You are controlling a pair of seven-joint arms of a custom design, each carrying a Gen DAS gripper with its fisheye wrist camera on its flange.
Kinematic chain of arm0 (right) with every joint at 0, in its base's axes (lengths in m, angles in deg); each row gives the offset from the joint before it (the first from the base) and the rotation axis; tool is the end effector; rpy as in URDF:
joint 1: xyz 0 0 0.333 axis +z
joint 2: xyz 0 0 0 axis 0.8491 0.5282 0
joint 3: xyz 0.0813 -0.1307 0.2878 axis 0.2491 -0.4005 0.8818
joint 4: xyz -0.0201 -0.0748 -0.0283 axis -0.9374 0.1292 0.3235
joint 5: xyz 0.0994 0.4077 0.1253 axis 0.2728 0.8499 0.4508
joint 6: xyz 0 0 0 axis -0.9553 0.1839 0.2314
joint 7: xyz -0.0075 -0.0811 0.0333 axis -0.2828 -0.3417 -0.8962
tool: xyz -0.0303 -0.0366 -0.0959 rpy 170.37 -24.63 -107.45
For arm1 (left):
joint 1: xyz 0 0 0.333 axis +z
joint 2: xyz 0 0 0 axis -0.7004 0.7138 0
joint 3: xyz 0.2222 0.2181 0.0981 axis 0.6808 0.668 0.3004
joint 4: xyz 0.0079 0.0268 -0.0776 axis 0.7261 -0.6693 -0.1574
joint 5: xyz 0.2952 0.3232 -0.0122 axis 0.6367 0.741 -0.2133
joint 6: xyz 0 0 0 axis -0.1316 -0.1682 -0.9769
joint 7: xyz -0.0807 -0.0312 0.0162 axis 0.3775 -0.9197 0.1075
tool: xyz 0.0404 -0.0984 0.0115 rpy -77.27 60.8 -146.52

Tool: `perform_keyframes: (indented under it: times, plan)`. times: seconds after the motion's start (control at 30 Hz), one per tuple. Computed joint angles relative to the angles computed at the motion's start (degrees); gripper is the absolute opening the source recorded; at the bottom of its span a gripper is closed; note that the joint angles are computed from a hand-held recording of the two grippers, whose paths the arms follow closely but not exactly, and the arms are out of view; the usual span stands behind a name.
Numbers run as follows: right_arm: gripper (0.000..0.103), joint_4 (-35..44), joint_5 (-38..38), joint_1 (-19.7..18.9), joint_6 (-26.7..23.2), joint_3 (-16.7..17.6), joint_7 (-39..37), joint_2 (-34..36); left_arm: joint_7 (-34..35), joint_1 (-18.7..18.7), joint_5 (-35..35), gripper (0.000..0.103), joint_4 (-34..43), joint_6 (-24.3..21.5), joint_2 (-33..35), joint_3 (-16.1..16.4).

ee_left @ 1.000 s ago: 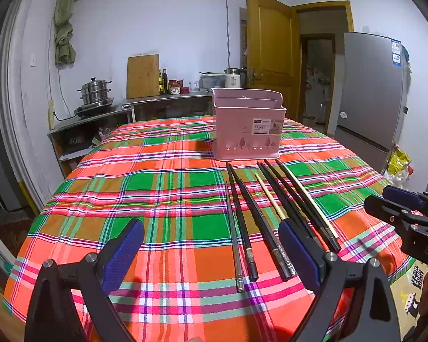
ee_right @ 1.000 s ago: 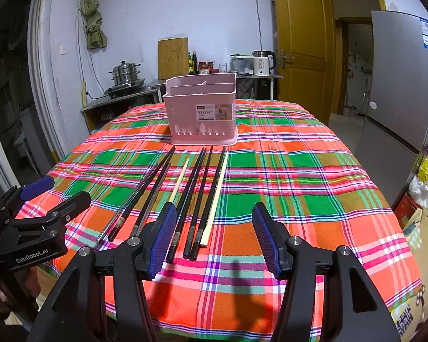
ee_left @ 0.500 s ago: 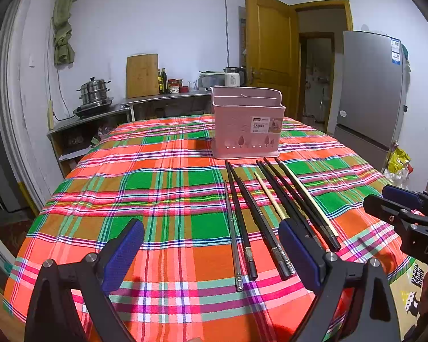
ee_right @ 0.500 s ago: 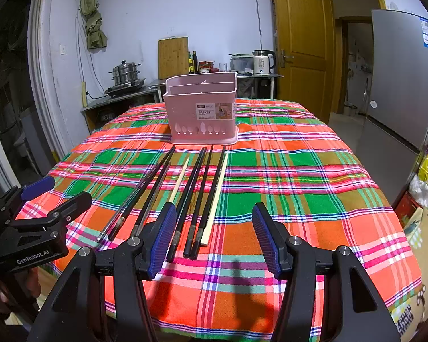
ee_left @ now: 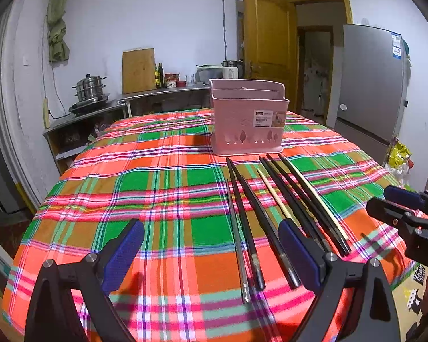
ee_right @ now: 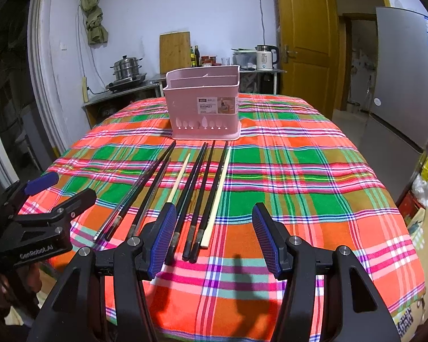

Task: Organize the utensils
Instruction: 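Grasp a thin dark stick with the left tool while the right tool grasps a wooden chopstick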

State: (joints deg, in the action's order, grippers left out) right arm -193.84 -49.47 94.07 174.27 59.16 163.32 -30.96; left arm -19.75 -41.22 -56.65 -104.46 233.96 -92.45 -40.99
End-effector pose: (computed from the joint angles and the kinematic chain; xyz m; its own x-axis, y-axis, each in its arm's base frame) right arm 0.3961 0.4893 0.5553 0.0197 -0.9972 -0.0722 -0.5958 0.0462 -0.8018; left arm 0.4504 -0.3006 0.5390 -0.2724 -0.9622 -0.0048 -0.5334 0.1552 -0.8315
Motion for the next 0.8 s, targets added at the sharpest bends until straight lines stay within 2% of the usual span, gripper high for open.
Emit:
perform_keyframes:
  times: [0.13, 0.27, 0.37, 0.53, 0.8]
  plan:
    - [0.056, 0.81, 1.57, -0.62, 1.05, -0.80, -1.43, 0.95, 3.74, -3.55, -2.20, 0.090, 3.98, -2.80, 4.92, 3.74]
    - [0.056, 2.73, 3.37, -1.08, 1.35, -1.72, -4.05, 2.67, 6.83, -7.20, -2.58, 0.084, 9.55, -8.24, 10.40, 7.28]
    - [0.056, 4.56, 5.52, -1.41, 1.81, -2.63, -6.59, 4.35, 10.74, -10.53, -6.26, 0.079, 12.60, -10.07, 13.89, 10.61]
    - [0.056, 7.13, 9.43, -1.99, 2.99, -4.24, -10.67, 7.03, 17.50, -15.04, -14.06, 0.076, 17.95, -15.12, 18.65, 15.04]
    - [0.035, 10.34, 17.20, -2.95, 5.46, -6.25, -17.24, 10.97, 22.34, -18.23, -18.51, 0.059, 23.48, -20.45, 23.21, 17.74]
